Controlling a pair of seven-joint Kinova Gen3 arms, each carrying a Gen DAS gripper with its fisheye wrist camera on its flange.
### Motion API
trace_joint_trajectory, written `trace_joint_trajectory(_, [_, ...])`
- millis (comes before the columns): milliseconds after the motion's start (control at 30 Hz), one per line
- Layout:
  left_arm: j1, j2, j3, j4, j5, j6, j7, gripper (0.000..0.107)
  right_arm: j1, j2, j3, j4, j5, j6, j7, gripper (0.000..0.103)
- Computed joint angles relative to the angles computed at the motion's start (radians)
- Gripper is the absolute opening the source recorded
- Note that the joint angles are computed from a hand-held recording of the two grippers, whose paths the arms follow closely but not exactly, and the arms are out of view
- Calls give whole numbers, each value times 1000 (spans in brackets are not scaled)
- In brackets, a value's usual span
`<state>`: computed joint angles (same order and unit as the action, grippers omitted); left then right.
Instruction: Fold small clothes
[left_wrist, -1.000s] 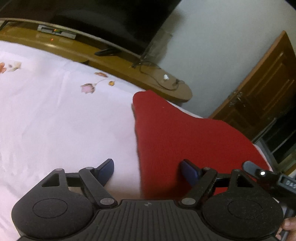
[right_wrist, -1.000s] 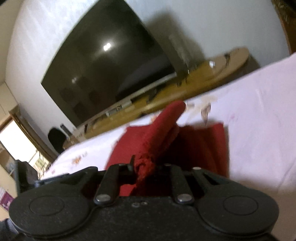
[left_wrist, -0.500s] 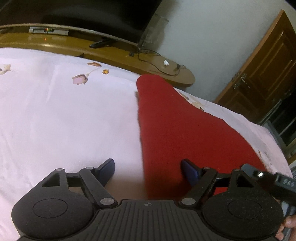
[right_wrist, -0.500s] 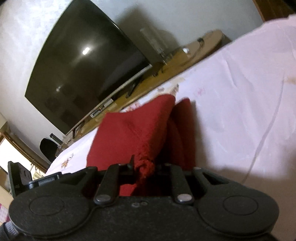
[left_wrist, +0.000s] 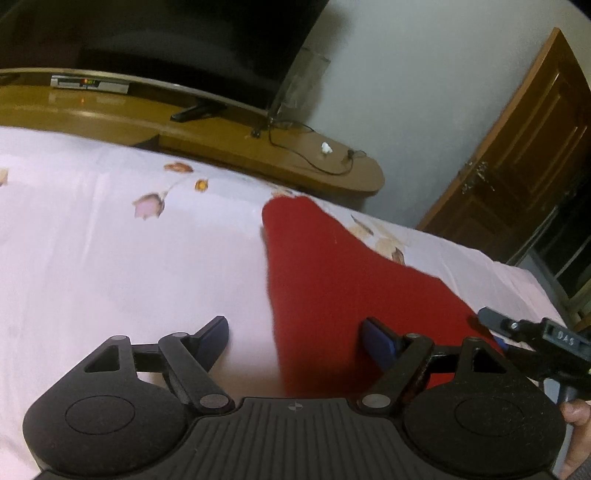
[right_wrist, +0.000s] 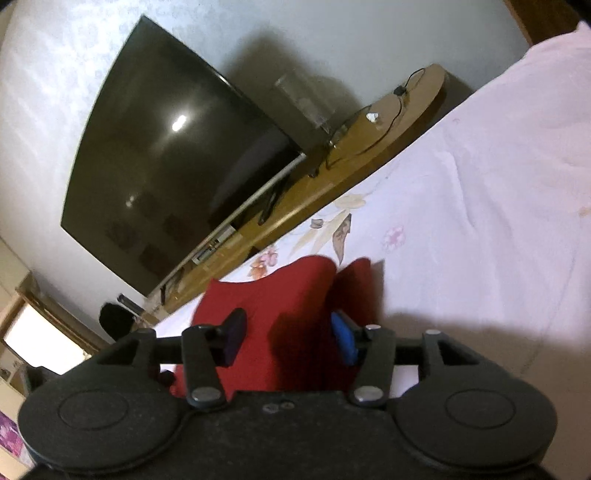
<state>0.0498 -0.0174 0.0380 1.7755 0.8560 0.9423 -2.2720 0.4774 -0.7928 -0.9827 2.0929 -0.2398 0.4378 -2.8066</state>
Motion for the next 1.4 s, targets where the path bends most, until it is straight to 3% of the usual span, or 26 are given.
trace_joint_trajectory(100, [19, 32, 24, -37, -64, -24, 61, 79, 28, 72, -43, -22, 38, -18, 67, 48])
trace_joint_trajectory(133, [24, 40, 30, -43, -83, -29, 80, 79, 60, 80, -72, -46, 47, 6, 91, 43])
trace_joint_trajectory(167, [26, 46, 33, -42, -87, -34, 87, 79, 96, 70, -100, -73, 59, 43, 98, 38])
trace_joint_trajectory(233, [22, 46, 33, -30, -71, -37, 87, 80, 168, -5, -143, -124, 90, 122, 92, 12])
trace_joint_trajectory(300, [22, 29, 34, -18, -54, -49, 68, 79, 216, -84, -157, -171, 97, 203, 108, 10])
trace_joint_trajectory(400, [59, 19, 61, -21, -132, -109, 95, 80, 264, -178, -170, -230, 112, 301, 163, 10])
trace_joint_trajectory(467, [83, 42, 73, -43, -195, -113, 177, 80, 298, -160, -182, -235, 72, 336, 188, 10])
trace_joint_trajectory(533, [115, 47, 75, -52, -258, -141, 220, 93, 343, -129, -208, -235, 29, 366, 204, 10])
trace_joint_trajectory(600, [103, 61, 90, -71, -280, -125, 250, 94, 350, -136, -190, -223, -6, 356, 217, 11])
trace_joint_trajectory(667, [102, 68, 81, -84, -277, -103, 239, 94, 349, -127, -180, -219, -35, 355, 247, 14])
trace_joint_trajectory(700, [111, 64, 60, -83, -260, -95, 222, 94, 334, -123, -159, -211, -56, 351, 254, 21])
trace_joint_trajectory(833, [47, -15, 6, -15, -105, -16, 67, 92, 242, -192, -28, -200, -118, 373, 224, 40])
trace_joint_trajectory(933, [19, -75, -68, 62, -20, 59, -53, 92, 156, -228, 26, -212, -149, 420, 197, 40])
trace_joint_trajectory(1067, [-45, -134, -122, 140, 30, 147, -131, 92, 62, -301, 62, -229, -224, 509, 113, 40])
trace_joint_trajectory(1300, [-63, -180, -134, 187, 9, 173, -163, 92, 43, -401, 91, -236, -353, 553, -6, 40])
trace_joint_trajectory(1400, [-57, -192, -127, 194, -15, 165, -154, 92, 63, -367, 76, -218, -390, 523, 2, 40])
